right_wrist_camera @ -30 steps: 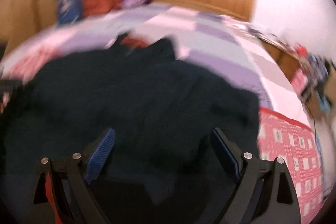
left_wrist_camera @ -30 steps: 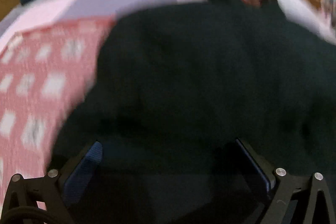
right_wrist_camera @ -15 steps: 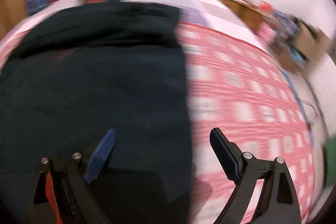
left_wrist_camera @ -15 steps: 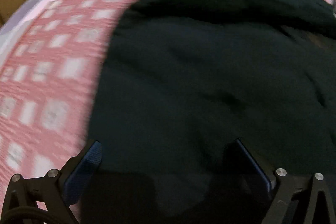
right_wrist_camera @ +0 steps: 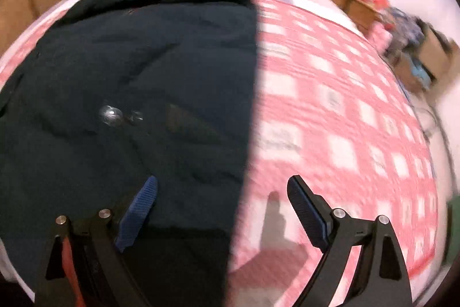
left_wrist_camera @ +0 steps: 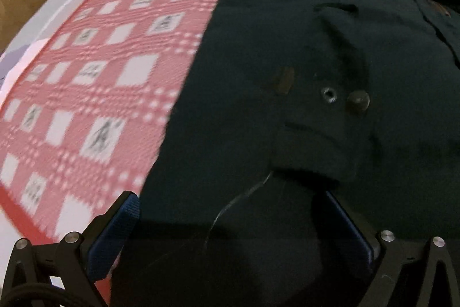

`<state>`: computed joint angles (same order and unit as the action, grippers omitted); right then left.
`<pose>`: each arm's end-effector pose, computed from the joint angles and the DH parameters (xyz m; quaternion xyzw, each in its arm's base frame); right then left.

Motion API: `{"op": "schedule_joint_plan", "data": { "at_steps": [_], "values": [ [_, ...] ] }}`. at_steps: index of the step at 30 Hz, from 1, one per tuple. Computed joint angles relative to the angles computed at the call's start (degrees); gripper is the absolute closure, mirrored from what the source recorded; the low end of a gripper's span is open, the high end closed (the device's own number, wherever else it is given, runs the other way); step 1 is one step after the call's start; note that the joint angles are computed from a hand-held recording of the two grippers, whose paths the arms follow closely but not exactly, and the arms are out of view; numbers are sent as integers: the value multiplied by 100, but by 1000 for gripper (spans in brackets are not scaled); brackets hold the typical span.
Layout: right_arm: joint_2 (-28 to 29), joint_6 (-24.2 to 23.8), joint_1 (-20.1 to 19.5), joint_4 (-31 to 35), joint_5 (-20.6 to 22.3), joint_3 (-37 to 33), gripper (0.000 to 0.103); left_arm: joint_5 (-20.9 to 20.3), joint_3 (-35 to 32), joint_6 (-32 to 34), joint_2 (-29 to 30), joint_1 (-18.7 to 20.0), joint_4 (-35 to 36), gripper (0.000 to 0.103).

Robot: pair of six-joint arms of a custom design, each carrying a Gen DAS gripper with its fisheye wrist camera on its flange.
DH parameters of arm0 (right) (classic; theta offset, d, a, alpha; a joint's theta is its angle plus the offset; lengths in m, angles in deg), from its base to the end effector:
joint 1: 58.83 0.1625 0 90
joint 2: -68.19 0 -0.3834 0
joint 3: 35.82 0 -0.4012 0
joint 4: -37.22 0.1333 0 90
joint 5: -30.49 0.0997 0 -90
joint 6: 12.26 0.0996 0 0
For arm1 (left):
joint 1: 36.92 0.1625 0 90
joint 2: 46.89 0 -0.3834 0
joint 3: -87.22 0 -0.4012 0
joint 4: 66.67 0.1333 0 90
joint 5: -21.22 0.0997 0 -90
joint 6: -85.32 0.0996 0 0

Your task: Fold large clothes

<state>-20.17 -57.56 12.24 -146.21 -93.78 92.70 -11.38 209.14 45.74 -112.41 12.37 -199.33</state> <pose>-0.0707 -0.4443 0.3177 0.0662 -0.8618 0.2228 0.4508 -0.1386 -0.4941 0.1015 0.0660 0.8702 -0.2272 0.4321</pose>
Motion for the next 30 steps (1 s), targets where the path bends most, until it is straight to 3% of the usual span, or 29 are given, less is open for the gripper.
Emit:
{"op": "schedule_joint_plan", "data": {
  "at_steps": [6,8,10,12,14,15,17,21,26,30],
  "values": [
    [-629,373,354,-116,461,975,10,-155,517,2,-162,-428,-441,0],
    [-635,303,532,-165,584,1275,10,-182,596,143,-187,-413,-624,0],
    [-477,57,636,-507,368,1512,10,-198,788,88,-434,-465,-503,0],
    [-545,258,497,-701,290,1628,10,-123,907,133,-641,-425,-393,0],
    [-990,561,137,-552,439,1750,14,-92,1059,48,-981,-351,-128,0],
    [-1034,501,112,-658,286,1810,19,-71,1136,-9,-1133,-326,-17,0],
    [-935,233,174,-1123,-352,1857,19,-3,1315,-205,-1504,-310,276,0],
    [-1650,1102,182,-778,-670,2080,19,28,1639,-487,-2146,-383,688,0],
    [-1789,1276,317,-729,-842,2304,18,14,1955,-752,-2804,-647,1240,0],
    [-1866,1690,363,-633,-947,2468,18,-17,2167,-978,-3371,-901,1839,0]
  ]
}}
